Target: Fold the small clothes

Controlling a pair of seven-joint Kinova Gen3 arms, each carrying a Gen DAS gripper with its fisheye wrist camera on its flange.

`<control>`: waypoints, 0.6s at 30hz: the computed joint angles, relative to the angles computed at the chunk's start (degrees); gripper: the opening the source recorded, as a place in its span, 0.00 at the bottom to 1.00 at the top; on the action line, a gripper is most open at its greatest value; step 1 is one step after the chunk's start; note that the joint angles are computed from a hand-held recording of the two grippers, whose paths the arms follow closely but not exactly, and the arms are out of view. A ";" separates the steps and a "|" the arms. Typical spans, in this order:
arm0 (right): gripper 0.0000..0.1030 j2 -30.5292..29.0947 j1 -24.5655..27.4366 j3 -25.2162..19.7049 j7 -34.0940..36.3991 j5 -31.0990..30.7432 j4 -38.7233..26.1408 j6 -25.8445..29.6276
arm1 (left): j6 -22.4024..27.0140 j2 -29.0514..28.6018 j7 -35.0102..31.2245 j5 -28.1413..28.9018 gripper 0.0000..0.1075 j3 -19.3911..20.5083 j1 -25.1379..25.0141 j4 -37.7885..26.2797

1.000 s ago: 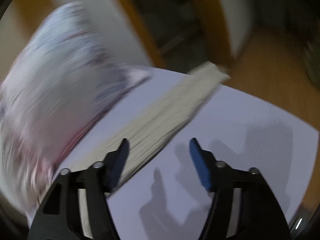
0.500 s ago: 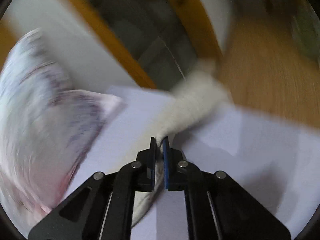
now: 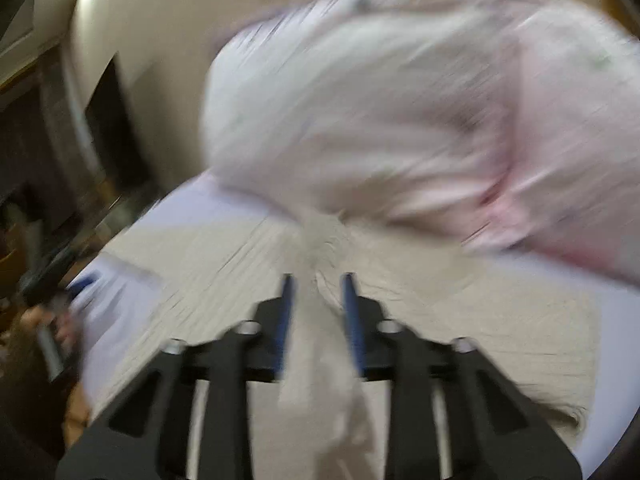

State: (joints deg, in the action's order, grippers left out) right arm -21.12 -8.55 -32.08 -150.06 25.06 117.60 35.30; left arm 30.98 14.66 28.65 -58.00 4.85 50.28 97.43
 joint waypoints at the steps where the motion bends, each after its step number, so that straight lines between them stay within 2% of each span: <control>1: 0.53 -1.26 1.32 -0.86 -1.49 1.12 1.10 -0.93 | -1.31 -0.32 1.40 -0.37 0.86 -0.49 -0.31 0.82; 2: 0.63 -3.10 3.59 -1.82 -3.03 1.97 2.03 -1.19 | -2.24 -0.51 2.29 -0.11 0.84 -1.18 -0.67 1.41; 3: 0.67 -4.81 4.80 -1.96 -3.94 1.89 2.99 -1.56 | -2.61 -0.38 2.24 0.29 0.83 -1.12 -1.43 1.36; 6: 0.69 -10.55 4.38 2.51 -3.30 -3.15 5.44 -0.67 | -7.66 -0.37 2.46 4.16 0.76 -4.88 -2.07 2.53; 8: 0.71 -13.64 5.10 3.13 -2.63 -5.28 6.13 1.58 | -11.10 -0.55 4.40 5.25 0.72 -9.15 -1.03 3.55; 12: 0.73 -21.05 6.23 4.04 -1.37 -9.93 8.43 5.03 | -13.67 -0.61 4.11 9.05 0.62 -12.98 -1.45 4.22; 14: 0.74 -24.01 6.69 6.47 -0.43 -11.29 10.03 4.16 | -13.77 -0.62 1.13 13.14 0.55 -10.89 -5.19 3.85; 16: 0.75 -26.18 7.30 7.24 0.72 -12.70 10.39 4.39 | -10.36 0.05 -3.53 17.19 0.46 -5.85 -10.41 1.59; 18: 0.75 -27.77 7.69 8.08 2.47 -13.66 10.61 4.81 | -5.70 1.70 -8.19 19.49 0.18 -1.18 -14.37 -1.93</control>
